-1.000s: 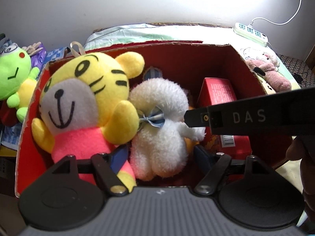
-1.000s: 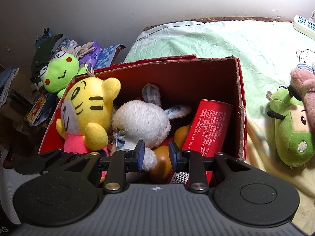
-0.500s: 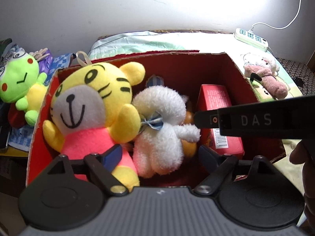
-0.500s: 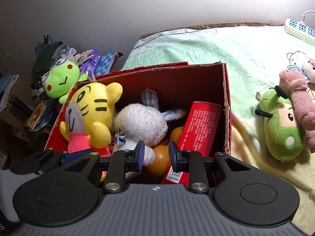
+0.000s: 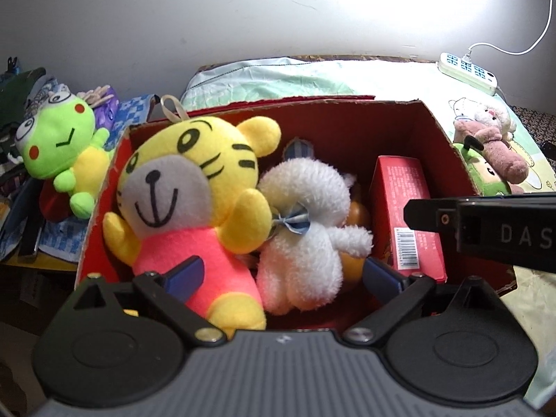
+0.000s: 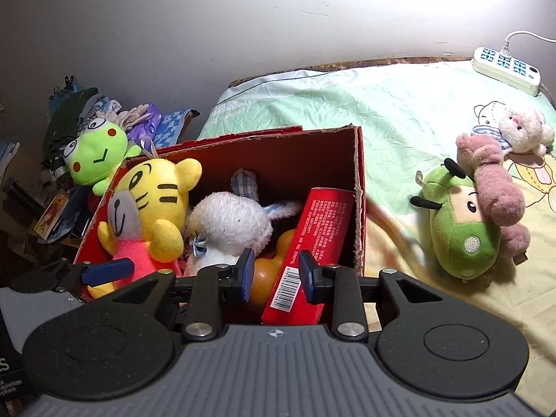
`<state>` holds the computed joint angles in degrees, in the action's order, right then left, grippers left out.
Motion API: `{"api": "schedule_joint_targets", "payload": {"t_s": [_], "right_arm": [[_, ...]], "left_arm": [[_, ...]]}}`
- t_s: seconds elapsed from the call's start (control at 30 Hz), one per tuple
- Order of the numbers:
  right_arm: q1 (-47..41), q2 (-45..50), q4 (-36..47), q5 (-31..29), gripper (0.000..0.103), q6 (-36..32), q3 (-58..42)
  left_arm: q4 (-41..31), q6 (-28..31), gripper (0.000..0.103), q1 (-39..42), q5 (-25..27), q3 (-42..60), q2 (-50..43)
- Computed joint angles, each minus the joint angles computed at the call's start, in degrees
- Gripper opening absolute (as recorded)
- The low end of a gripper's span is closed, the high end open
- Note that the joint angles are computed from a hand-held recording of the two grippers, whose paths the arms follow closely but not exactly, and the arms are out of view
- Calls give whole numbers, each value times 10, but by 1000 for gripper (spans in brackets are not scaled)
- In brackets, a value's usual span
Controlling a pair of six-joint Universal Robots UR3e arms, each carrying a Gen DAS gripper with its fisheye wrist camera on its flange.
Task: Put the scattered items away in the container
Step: 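Withdraw the open right gripper up out of the red box, then move the right gripper across the bed toward the cream bear plush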
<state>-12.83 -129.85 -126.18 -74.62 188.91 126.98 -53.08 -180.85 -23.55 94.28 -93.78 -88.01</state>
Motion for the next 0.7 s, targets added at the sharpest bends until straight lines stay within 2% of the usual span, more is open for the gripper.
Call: {"api": "schedule_joint_targets", "payload": {"t_s": [0.23,0.37,0.7], "right_arm": [[9,-21,10,-17,31,17,6],[34,-24,-5,-48,36,39,11],[84,-35,-17,-96,38,76,15]], "left_arm": [[14,-10,99,-19,40,-3,-2],[9,-19,99,-15,43,-3,1],[-1,-29,100,-20,54,-13,19]]}}
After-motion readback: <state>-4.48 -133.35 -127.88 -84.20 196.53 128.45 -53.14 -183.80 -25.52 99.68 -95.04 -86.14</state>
